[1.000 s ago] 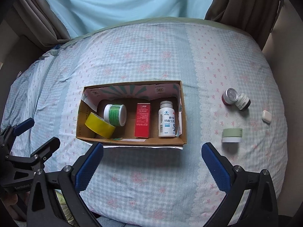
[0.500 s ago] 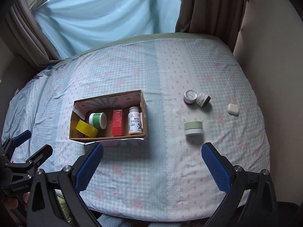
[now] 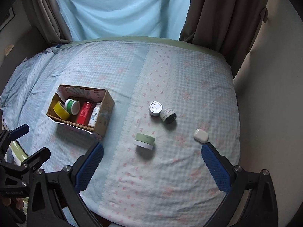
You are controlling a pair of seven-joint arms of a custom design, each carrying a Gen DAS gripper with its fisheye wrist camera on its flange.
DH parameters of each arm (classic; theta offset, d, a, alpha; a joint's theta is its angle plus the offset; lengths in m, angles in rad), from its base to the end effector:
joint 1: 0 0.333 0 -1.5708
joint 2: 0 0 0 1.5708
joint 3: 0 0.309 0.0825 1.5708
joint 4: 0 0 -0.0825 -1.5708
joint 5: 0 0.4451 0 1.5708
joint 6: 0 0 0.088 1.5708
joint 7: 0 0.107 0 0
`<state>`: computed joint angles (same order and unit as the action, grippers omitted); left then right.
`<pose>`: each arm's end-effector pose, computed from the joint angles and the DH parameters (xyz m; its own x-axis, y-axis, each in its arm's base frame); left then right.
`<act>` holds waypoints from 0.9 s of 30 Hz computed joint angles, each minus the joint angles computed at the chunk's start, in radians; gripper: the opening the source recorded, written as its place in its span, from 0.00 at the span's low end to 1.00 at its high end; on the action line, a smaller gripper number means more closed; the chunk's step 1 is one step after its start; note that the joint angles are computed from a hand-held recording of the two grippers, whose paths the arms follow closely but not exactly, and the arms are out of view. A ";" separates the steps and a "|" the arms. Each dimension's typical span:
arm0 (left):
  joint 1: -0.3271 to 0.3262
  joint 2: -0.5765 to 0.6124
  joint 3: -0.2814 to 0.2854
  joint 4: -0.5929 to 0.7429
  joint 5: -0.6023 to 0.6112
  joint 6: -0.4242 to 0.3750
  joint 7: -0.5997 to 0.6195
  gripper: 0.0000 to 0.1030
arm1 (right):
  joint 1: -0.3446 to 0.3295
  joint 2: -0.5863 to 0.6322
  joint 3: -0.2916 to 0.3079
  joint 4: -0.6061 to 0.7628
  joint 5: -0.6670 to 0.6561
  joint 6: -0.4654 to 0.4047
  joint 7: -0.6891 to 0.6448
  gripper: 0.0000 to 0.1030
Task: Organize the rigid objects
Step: 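Lift both tools away from the box toward the remaining small items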
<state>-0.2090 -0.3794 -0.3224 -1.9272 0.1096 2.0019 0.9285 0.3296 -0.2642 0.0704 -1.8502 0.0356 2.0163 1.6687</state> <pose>0.4527 -0.2918 0.6750 0.0658 -0.9956 0.0663 -0.8810 -0.0892 -0.4647 0.5224 0.2283 0.6676 0.3025 -0.9514 -0.0579 -0.8749 -0.2531 -0.4128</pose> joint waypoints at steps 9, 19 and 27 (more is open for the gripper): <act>-0.040 0.159 0.003 0.002 -0.068 0.103 -0.136 1.00 | -0.053 0.132 -0.066 0.066 0.123 0.006 -0.255 1.00; -0.098 0.405 0.035 0.086 -0.055 0.163 -0.174 1.00 | -0.114 0.395 -0.032 0.263 0.143 -0.047 -0.428 1.00; -0.129 0.571 0.075 0.165 -0.066 0.173 -0.182 1.00 | -0.131 0.641 -0.001 0.470 0.099 -0.135 -0.465 1.00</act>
<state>-0.3379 0.1920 -0.2470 -1.7619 0.0436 2.1753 0.7468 0.1989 0.3769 0.0694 -1.3799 0.1349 1.8818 1.2033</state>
